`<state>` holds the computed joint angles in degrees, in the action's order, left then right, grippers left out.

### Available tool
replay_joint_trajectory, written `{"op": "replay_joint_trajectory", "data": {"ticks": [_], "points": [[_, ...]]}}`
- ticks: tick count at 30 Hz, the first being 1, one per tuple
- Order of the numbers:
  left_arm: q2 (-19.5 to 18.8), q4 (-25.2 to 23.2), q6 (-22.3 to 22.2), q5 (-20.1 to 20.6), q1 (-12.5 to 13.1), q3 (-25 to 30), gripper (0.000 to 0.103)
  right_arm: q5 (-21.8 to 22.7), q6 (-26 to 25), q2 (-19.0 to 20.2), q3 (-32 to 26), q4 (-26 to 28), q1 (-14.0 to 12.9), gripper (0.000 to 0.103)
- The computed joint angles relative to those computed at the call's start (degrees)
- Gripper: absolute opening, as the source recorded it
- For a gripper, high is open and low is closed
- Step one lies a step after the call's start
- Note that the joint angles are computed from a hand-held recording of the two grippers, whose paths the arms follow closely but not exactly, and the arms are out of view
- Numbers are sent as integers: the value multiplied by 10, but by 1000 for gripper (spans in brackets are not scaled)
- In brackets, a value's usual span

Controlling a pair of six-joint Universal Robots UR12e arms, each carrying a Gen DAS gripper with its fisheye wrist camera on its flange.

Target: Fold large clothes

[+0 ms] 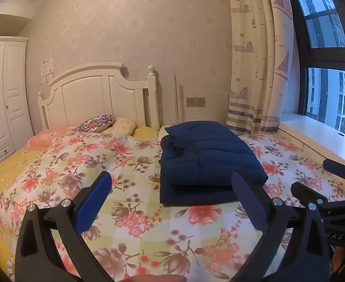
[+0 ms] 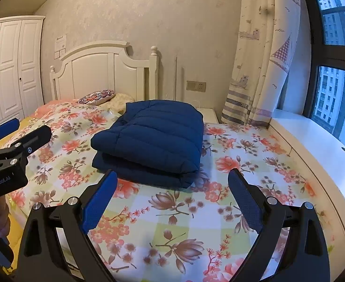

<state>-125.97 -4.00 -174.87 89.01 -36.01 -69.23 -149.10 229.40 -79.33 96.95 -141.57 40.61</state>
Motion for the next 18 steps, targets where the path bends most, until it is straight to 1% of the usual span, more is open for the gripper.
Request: {"op": "replay_joint_trajectory", "data": {"ticks": [18], "points": [[3, -2, 3, -4, 1, -4, 101, 5, 4, -2, 2, -5, 0, 91]]}}
